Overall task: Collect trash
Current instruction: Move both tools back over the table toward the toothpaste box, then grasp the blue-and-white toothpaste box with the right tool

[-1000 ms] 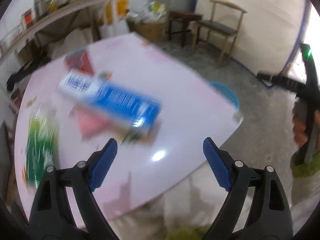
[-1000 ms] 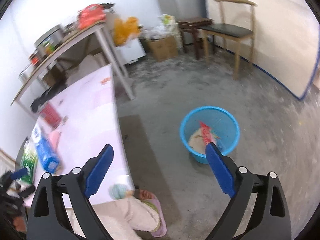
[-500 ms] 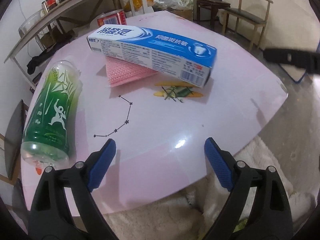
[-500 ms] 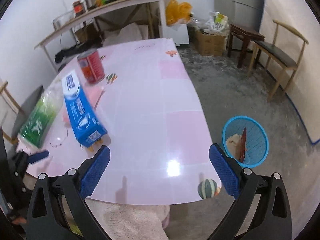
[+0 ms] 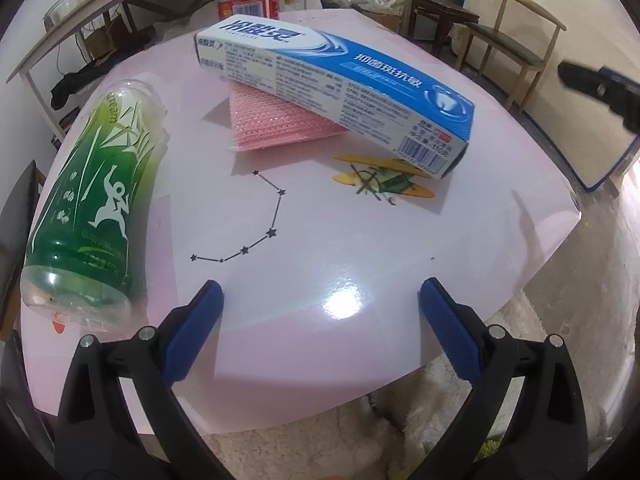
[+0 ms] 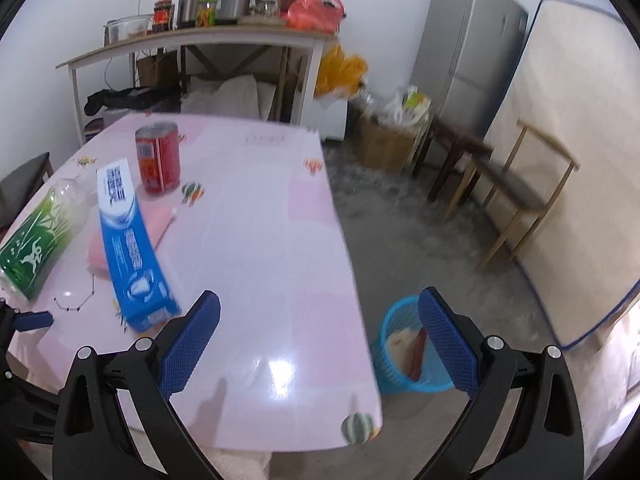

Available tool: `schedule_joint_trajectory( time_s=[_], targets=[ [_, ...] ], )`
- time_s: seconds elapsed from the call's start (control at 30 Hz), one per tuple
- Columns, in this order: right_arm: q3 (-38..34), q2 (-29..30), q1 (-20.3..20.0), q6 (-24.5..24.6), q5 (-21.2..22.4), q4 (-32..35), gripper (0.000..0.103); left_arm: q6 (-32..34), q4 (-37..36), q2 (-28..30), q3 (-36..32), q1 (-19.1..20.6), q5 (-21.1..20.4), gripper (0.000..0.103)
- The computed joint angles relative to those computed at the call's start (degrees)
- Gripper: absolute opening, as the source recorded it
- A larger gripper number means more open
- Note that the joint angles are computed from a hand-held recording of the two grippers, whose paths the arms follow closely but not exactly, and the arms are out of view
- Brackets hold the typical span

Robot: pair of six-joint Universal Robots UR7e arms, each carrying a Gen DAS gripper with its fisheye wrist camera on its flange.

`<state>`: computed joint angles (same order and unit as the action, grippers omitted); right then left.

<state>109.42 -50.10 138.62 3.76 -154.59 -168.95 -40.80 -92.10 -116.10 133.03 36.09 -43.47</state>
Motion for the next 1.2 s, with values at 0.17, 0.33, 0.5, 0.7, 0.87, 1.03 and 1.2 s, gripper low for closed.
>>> schedule_joint_trajectory(
  time_s=[0.17,0.33,0.5,0.7,0.87,1.03,1.2],
  targets=[
    [-0.5,-0.5,0.1,-8.9,6.8,-10.5,0.096,0.2,-0.3,-0.4,0.3,0.1,0.4,0.096],
    [-2.4,0.1,0.1,-18.4,15.0,-17.7,0.096,-1.4,0.3,-1.2,1.1,-1.0,1.1,0.096],
    [-6.2,2.7,0.0,-19.3,18.2,-13.6,0.096,-1.2,-0.8,-1.6,2.0,-1.3,1.7,0.096],
    [-10.0,4.0,-2.2,-12.7,25.8,1.1,0.096,-1.6,-1.8,-3.0,3.7,-2.7,2.9,0.096],
    [-15.1,6.5,-5.4,-8.7,32.6,14.0,0.096,-2.5,-1.7,-4.0,4.7,-3.7,3.6,0.096],
    [-21.0,11.0,-7.2,-7.7,35.5,24.0,0.096,-3.3,-1.5,-4.6,5.3,-4.5,3.9,0.096],
    [-24.7,14.2,-7.3,-6.4,33.6,29.1,0.082,-4.9,-0.4,-4.9,5.5,-5.3,4.0,0.096]
  ],
)
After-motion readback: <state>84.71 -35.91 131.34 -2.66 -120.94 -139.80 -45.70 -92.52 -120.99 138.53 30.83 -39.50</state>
